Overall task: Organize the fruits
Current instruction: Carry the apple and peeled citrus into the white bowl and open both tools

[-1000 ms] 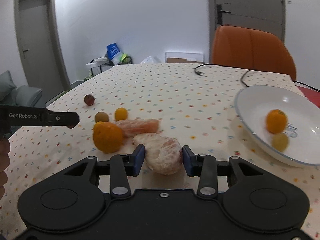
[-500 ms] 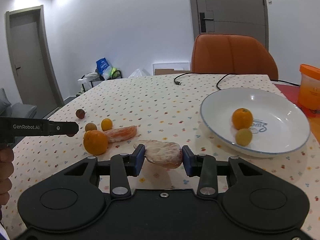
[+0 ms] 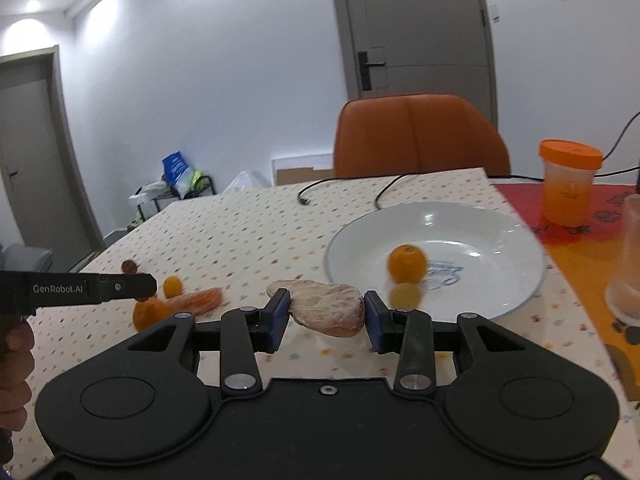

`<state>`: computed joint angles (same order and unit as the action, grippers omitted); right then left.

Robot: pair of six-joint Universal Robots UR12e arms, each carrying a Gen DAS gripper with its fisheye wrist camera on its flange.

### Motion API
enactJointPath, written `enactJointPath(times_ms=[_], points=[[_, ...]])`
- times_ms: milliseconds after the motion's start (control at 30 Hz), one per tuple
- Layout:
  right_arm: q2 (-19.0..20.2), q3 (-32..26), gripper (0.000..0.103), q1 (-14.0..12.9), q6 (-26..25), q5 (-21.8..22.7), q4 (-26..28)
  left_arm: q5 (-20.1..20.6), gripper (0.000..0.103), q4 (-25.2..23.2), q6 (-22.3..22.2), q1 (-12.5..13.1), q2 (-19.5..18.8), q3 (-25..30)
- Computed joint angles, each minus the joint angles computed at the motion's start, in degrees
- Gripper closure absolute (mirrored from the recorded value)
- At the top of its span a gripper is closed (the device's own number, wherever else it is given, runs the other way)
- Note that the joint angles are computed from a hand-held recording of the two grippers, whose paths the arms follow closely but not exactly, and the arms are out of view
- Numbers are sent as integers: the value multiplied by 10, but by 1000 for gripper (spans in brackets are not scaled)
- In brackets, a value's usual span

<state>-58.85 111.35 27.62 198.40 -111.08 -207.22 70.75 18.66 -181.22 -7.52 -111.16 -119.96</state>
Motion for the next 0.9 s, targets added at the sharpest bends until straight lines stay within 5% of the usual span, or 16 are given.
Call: enactJointPath(times_ms=[767, 900], points=[[6, 22, 64, -40, 59, -58, -24, 1, 82, -42, 62, -53, -45, 75], [5, 21, 51, -38, 63, -71, -11, 4, 82, -48, 71, -61, -50, 85]])
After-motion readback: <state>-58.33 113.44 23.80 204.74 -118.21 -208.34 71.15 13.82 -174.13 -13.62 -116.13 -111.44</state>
